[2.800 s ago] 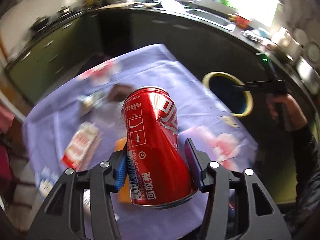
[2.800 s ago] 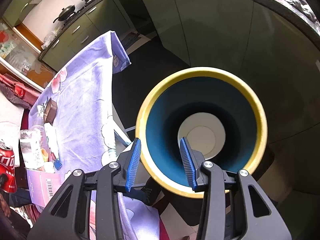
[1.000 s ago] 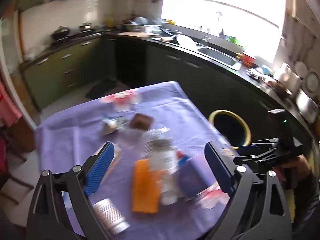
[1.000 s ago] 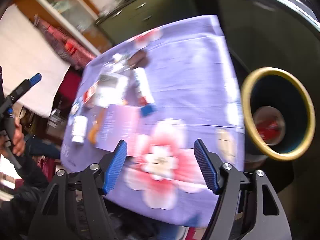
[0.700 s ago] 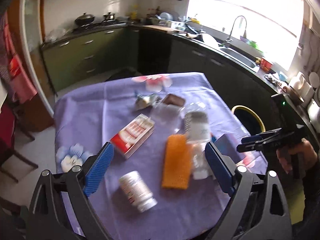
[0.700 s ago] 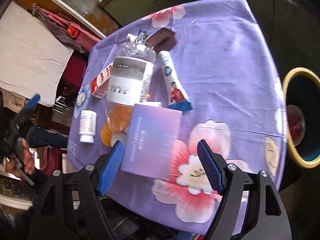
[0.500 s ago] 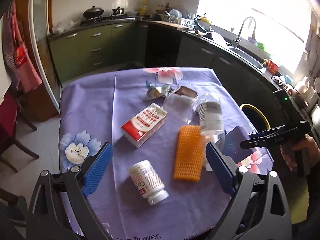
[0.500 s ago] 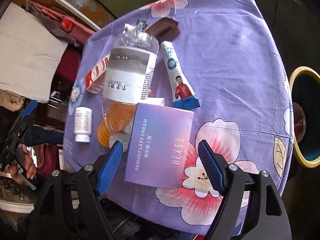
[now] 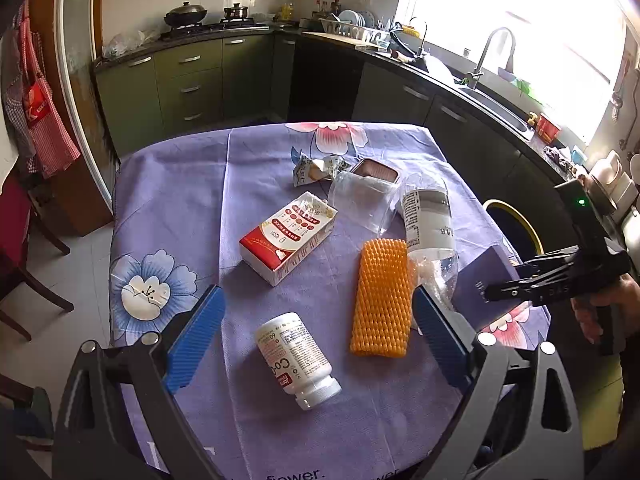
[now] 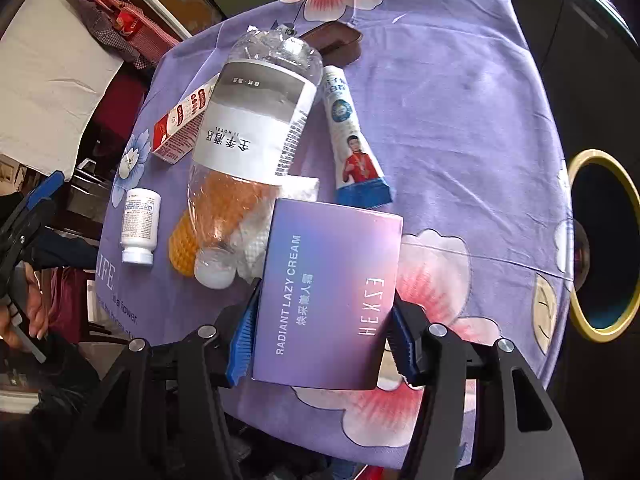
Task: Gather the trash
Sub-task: 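Grasp the purple cream box with the right gripper, then release the purple cream box into the yellow bin with the right gripper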
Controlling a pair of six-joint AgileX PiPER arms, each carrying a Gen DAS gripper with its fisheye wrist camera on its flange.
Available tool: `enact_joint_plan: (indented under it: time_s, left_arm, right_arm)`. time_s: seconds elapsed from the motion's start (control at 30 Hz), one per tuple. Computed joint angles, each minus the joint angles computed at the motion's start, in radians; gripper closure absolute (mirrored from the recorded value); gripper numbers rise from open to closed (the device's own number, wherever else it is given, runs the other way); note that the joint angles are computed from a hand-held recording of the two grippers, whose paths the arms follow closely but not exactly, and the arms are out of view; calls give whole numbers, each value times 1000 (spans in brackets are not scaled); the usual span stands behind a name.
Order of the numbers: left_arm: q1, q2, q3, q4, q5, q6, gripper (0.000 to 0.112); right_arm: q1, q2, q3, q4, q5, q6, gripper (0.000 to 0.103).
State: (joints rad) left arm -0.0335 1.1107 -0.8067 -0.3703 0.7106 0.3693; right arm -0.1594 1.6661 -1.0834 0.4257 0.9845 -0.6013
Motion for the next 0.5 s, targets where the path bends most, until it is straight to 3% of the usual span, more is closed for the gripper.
enact_joint_plan:
  time_s: [0.13, 0.27, 0.33, 0.4, 0.5]
  left_arm:
    - [-11, 0, 3, -2, -5, -5, 22]
    - [-20, 7, 1, 2, -10, -12, 22]
    - [-25, 10, 0, 4, -11, -12, 22]
    - [-39, 13, 0, 11, -17, -22, 22]
    - [-56, 23, -4, 20, -23, -36, 22]
  right_arm:
    - [-88, -38, 8, 37, 27, -65, 47]
    - [-262, -64, -45, 78, 53, -120, 48]
    - [-331, -63, -87, 65, 25, -111, 48]
    - [-384, -42, -140, 5, -54, -61, 48]
    - [-435, 56, -245, -70, -99, 20, 48]
